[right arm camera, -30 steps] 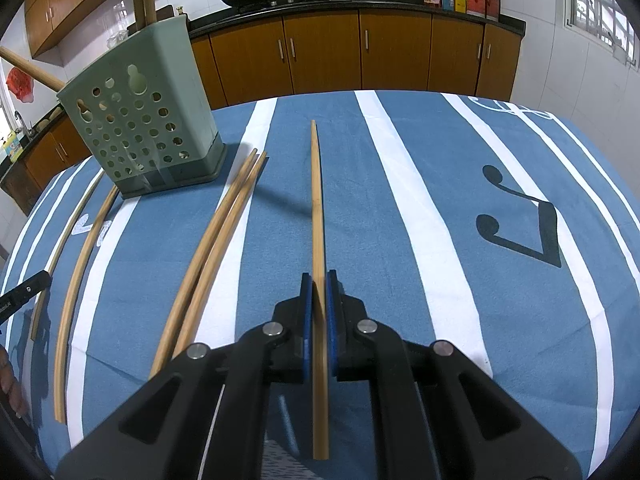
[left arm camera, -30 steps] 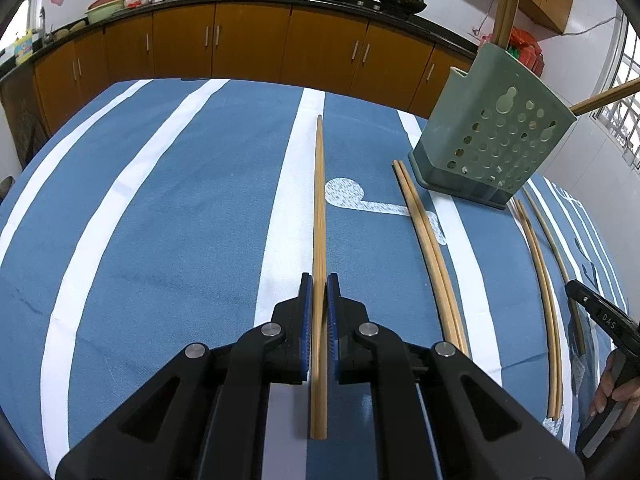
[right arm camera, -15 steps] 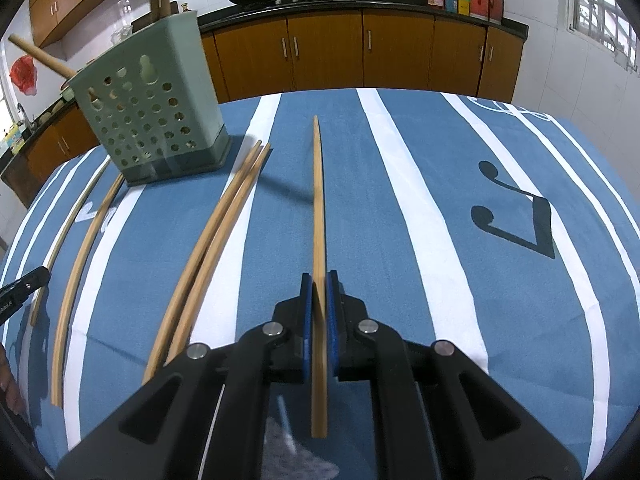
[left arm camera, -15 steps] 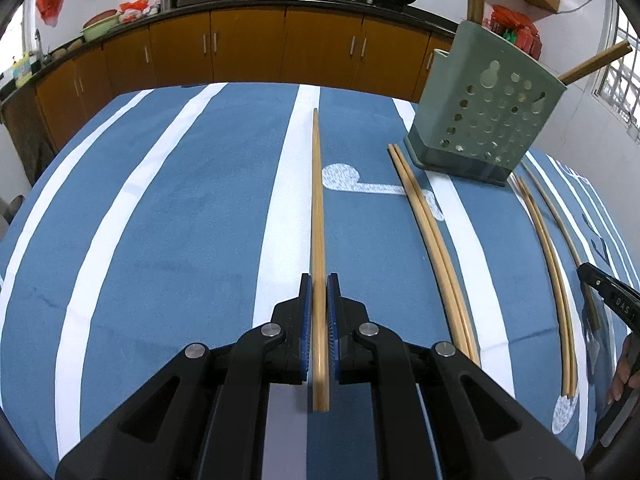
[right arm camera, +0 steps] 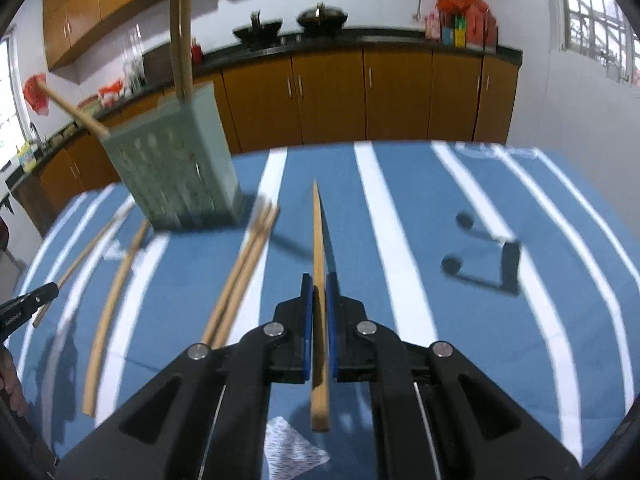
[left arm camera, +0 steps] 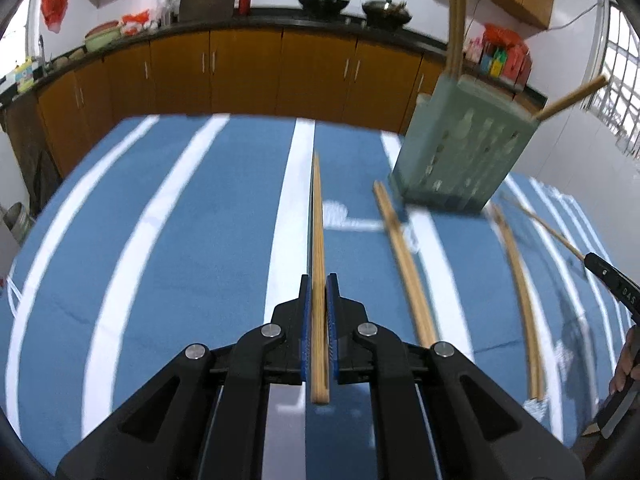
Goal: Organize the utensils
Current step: 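Raise the right tool's chopstick above the green holder while the left tool carries its chopstick there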
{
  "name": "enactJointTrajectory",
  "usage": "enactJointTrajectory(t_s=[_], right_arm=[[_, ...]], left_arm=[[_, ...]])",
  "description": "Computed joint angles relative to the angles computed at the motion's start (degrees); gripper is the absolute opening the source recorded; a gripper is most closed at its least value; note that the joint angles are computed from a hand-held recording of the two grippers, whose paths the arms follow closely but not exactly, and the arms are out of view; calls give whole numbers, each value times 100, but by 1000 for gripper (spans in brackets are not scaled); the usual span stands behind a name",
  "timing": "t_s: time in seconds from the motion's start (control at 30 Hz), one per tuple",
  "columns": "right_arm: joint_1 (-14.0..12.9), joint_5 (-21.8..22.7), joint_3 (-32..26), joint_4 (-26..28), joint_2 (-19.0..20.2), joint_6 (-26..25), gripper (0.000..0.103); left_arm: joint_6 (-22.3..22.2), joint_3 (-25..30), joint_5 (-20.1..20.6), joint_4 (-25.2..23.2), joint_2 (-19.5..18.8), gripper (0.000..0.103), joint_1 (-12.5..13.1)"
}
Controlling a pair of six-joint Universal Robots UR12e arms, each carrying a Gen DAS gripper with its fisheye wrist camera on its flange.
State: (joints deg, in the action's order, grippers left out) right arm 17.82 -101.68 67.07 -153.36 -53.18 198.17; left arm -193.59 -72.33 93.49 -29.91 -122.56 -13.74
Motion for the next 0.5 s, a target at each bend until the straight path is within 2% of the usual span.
enactJointTrajectory(t_s=[0.27,0.5], right_arm=[[18,-229,18,-963,-119,-153,8],[10,-229,-12,-1184,-141,-191,8]], left_arm=[[22,-3,20,863,139,8,5],[-42,85,44,1176,143,7,18]])
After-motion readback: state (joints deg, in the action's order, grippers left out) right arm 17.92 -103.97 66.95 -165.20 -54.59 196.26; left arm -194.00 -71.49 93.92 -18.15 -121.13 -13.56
